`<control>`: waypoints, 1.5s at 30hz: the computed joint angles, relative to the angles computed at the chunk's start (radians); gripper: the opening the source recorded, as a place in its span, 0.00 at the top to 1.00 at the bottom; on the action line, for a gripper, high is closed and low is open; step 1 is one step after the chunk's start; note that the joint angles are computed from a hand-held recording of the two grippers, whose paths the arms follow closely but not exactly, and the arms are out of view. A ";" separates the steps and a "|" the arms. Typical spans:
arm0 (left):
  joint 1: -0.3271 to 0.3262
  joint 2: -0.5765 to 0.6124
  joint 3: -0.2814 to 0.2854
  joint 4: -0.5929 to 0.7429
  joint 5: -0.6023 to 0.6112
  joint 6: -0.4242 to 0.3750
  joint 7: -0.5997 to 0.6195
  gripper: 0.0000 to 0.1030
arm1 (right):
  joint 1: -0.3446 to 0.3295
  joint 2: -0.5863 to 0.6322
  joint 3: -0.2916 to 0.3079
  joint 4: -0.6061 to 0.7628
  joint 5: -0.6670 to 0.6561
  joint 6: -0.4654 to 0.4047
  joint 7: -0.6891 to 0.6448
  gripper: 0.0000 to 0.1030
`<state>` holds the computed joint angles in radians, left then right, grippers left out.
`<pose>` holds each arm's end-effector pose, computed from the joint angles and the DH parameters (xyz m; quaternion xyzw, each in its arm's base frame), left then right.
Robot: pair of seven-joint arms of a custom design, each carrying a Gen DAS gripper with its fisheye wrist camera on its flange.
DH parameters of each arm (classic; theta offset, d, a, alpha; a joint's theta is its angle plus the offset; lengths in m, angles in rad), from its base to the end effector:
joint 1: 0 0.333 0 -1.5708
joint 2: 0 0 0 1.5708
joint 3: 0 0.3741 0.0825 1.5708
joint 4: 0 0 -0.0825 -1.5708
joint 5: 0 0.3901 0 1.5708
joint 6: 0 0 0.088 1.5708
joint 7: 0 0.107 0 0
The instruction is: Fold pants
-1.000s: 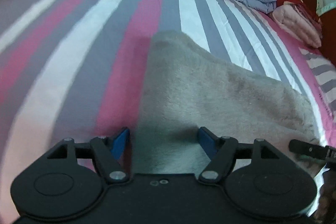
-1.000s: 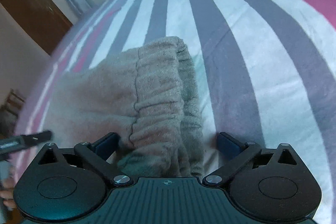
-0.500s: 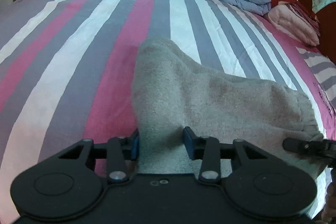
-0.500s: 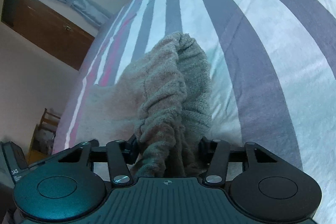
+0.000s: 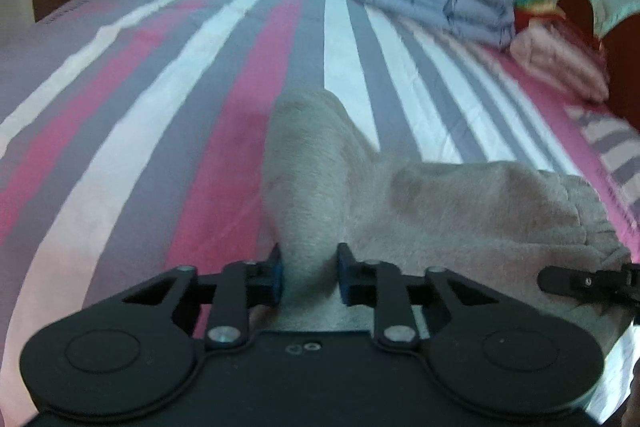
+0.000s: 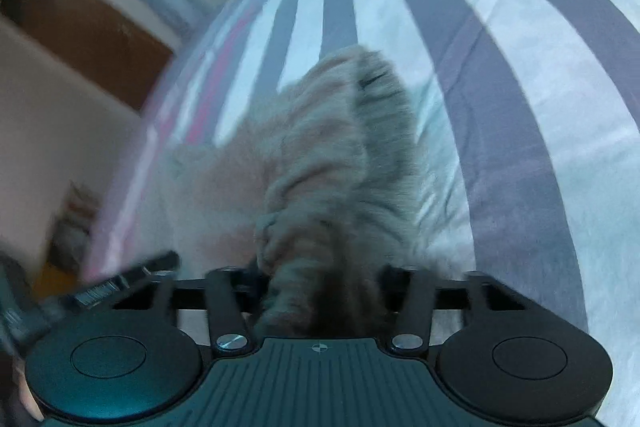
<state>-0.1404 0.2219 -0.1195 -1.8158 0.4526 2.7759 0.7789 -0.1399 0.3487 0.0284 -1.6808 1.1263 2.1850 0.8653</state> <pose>0.6572 -0.1866 0.5554 -0.7110 0.5913 -0.3067 0.2254 0.7035 -0.0481 0.4847 -0.6138 0.6362 0.1101 0.4543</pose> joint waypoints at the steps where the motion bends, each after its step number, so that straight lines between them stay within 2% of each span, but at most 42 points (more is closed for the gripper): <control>1: 0.003 -0.008 0.002 -0.009 -0.004 0.026 -0.010 0.89 | -0.003 -0.016 0.005 -0.013 0.020 0.006 -0.026 0.57; 6: -0.008 -0.020 0.039 0.022 0.069 0.083 -0.102 0.89 | -0.010 -0.045 0.020 0.000 0.165 -0.029 -0.127 0.59; 10: 0.019 0.018 0.044 0.118 0.065 0.067 -0.094 0.89 | 0.003 -0.012 0.029 0.075 0.241 -0.040 -0.154 0.59; 12: 0.047 0.047 0.020 0.154 0.006 0.022 -0.030 0.89 | 0.017 0.028 0.033 0.122 0.230 -0.020 -0.130 0.59; 14: 0.082 0.091 -0.025 0.193 -0.096 -0.074 0.095 0.84 | 0.031 0.080 0.031 0.178 0.156 -0.006 -0.079 0.54; 15: 0.067 0.113 -0.017 0.217 -0.090 -0.151 0.116 0.78 | 0.039 0.105 0.030 0.191 0.108 0.005 -0.055 0.51; 16: 0.036 0.119 0.019 0.214 -0.062 -0.173 0.106 0.71 | 0.068 0.116 0.017 0.189 0.023 0.058 -0.022 0.41; 17: 0.039 0.105 0.022 0.180 -0.033 -0.139 0.079 0.70 | 0.107 0.115 -0.005 0.175 -0.078 0.131 0.021 0.36; 18: 0.025 0.085 0.042 0.150 -0.002 -0.112 0.034 0.69 | 0.128 0.110 -0.015 0.148 -0.132 0.197 0.044 0.36; 19: 0.012 0.064 0.056 0.133 0.034 -0.103 -0.003 0.72 | 0.114 0.098 -0.002 0.124 -0.116 0.221 0.038 0.29; 21: -0.013 0.021 0.081 0.087 0.139 -0.049 -0.081 0.70 | 0.087 0.053 0.031 0.062 -0.057 0.296 0.004 0.26; 22: -0.012 0.005 0.076 0.068 0.163 -0.026 -0.092 0.67 | 0.093 0.020 0.041 0.024 -0.039 0.378 -0.043 0.26; 23: 0.005 -0.004 0.054 0.055 0.138 -0.011 -0.059 0.65 | 0.088 -0.011 0.063 -0.006 0.012 0.440 -0.125 0.26; 24: 0.017 -0.013 0.036 0.034 0.112 -0.002 -0.030 0.63 | 0.081 -0.036 0.085 -0.023 0.078 0.475 -0.218 0.26; 27: 0.007 -0.009 0.027 0.019 0.134 -0.034 -0.014 0.63 | 0.092 -0.091 0.112 -0.046 0.211 0.454 -0.445 0.26; 29: 0.018 -0.006 0.004 -0.009 0.088 -0.055 0.007 0.63 | 0.123 -0.115 0.096 -0.085 0.186 0.423 -0.469 0.26; 31: -0.015 -0.025 0.039 -0.062 0.193 -0.008 -0.069 0.63 | 0.173 -0.095 0.060 -0.113 0.038 0.418 -0.371 0.26; 32: -0.012 -0.027 0.033 -0.064 0.197 -0.006 -0.060 0.63 | 0.208 -0.076 0.030 -0.131 -0.046 0.434 -0.336 0.31; 33: -0.015 -0.030 0.031 -0.063 0.201 -0.015 -0.070 0.63 | 0.209 -0.066 0.033 -0.162 -0.059 0.467 -0.370 0.33; 34: -0.011 -0.035 0.025 -0.064 0.186 -0.021 -0.071 0.63 | 0.176 -0.068 0.072 -0.184 -0.002 0.500 -0.458 0.35; 35: -0.004 -0.041 0.020 -0.067 0.165 -0.023 -0.071 0.64 | 0.172 -0.074 0.076 -0.192 0.029 0.503 -0.485 0.36; 37: 0.009 -0.066 0.012 -0.085 0.136 -0.008 -0.059 0.64 | 0.191 -0.074 0.056 -0.172 -0.040 0.494 -0.398 0.36; 38: 0.005 -0.081 0.015 -0.103 0.159 0.002 -0.077 0.64 | 0.192 -0.091 0.057 -0.175 -0.040 0.500 -0.386 0.36; 40: 0.016 -0.081 0.001 -0.114 0.121 -0.009 -0.040 0.63 | 0.160 -0.130 0.080 -0.161 0.082 0.482 -0.491 0.35; 41: 0.023 -0.078 -0.003 -0.123 0.098 -0.002 -0.027 0.63 | 0.169 -0.143 0.078 -0.171 0.105 0.504 -0.529 0.35; 42: 0.026 -0.080 -0.002 -0.132 0.092 0.011 -0.025 0.63 | 0.190 -0.148 0.069 -0.184 0.070 0.533 -0.528 0.35; 44: 0.037 -0.081 -0.013 -0.130 0.046 0.014 0.024 0.63 | 0.245 -0.138 0.026 -0.225 -0.122 0.554 -0.431 0.35; 45: 0.036 -0.086 -0.014 -0.127 0.039 0.001 0.038 0.63 | 0.245 -0.127 0.033 -0.247 -0.148 0.587 -0.446 0.35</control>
<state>-0.1048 0.1355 -0.1337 -1.9428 0.4918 2.7771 0.8168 0.1046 0.2221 0.0615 -1.9279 0.9782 2.7724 0.4192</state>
